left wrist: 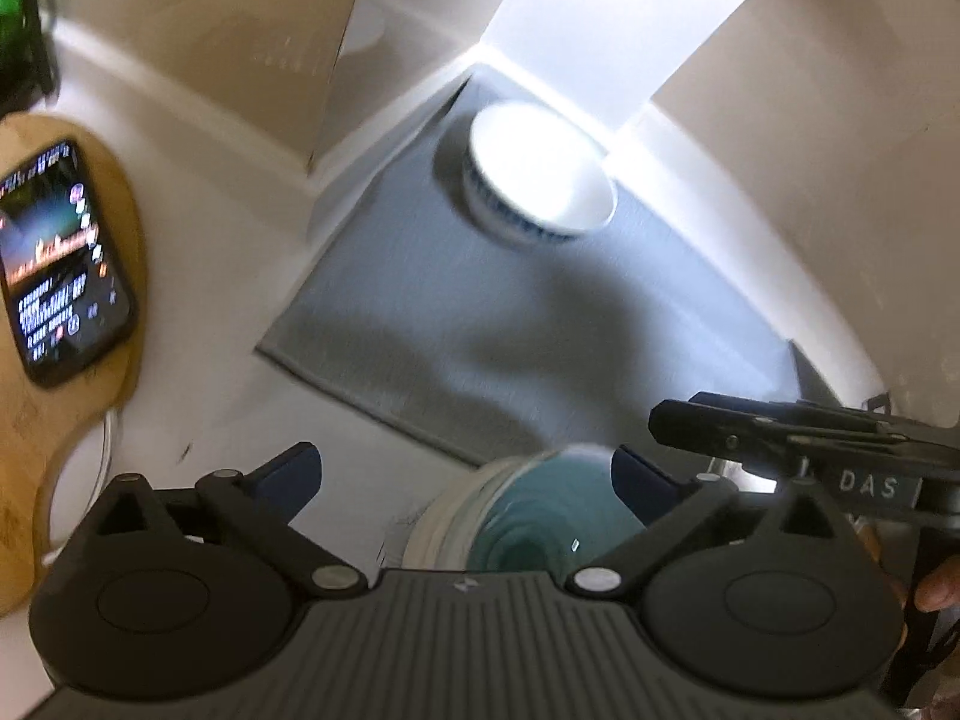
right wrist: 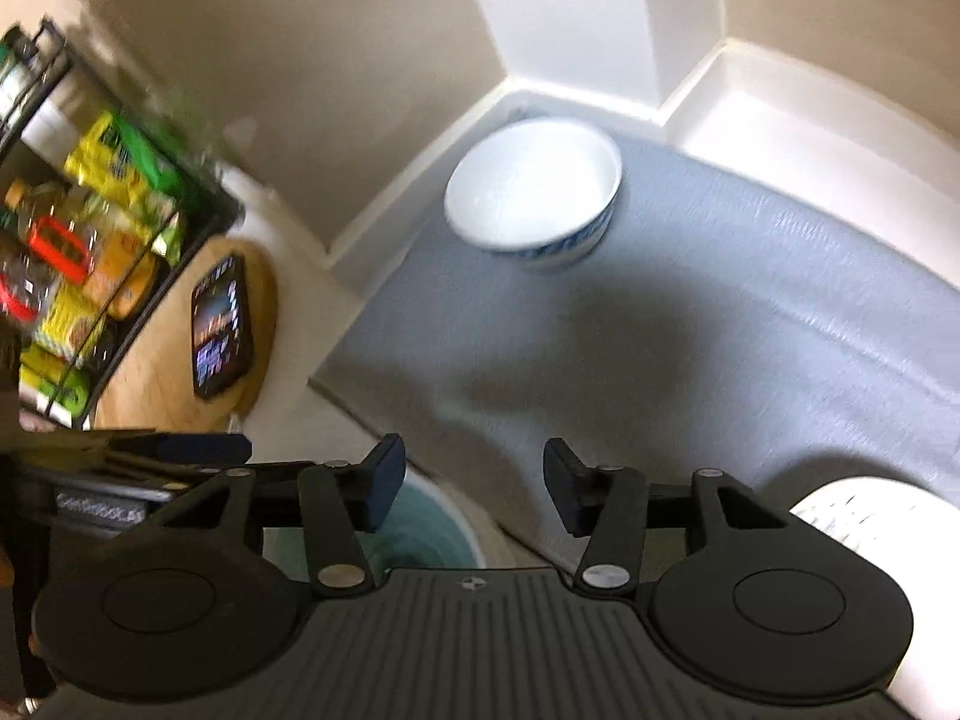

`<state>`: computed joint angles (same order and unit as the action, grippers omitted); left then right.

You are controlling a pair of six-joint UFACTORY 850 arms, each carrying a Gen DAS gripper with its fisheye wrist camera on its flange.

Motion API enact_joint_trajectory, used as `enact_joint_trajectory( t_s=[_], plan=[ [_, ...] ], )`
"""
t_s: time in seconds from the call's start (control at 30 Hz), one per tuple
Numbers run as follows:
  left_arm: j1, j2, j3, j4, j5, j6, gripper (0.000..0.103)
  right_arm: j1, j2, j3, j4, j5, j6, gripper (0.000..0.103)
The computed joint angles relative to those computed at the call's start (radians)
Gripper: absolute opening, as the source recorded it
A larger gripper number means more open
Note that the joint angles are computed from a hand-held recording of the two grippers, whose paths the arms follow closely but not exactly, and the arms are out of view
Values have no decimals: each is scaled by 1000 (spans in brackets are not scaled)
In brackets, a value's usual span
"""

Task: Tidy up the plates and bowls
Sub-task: 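Move both tools to the white bowl with blue pattern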

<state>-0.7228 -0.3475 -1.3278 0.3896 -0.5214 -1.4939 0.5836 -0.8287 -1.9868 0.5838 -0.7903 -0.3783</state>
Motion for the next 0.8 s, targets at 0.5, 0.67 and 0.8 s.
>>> enact_joint_trajectory(
  t_s=[0.5,0.67,0.8],
  plan=[
    [49,-120,-128,252,-46,-381,103,-24,-127,-184,-139,70,215,65],
    [67,-179,-188,269,-86,-416,103,-35,-230,-334,-151,39,296,65],
    [78,-218,-225,278,-106,-452,103,-36,-350,-528,-182,-12,357,65]
  ],
)
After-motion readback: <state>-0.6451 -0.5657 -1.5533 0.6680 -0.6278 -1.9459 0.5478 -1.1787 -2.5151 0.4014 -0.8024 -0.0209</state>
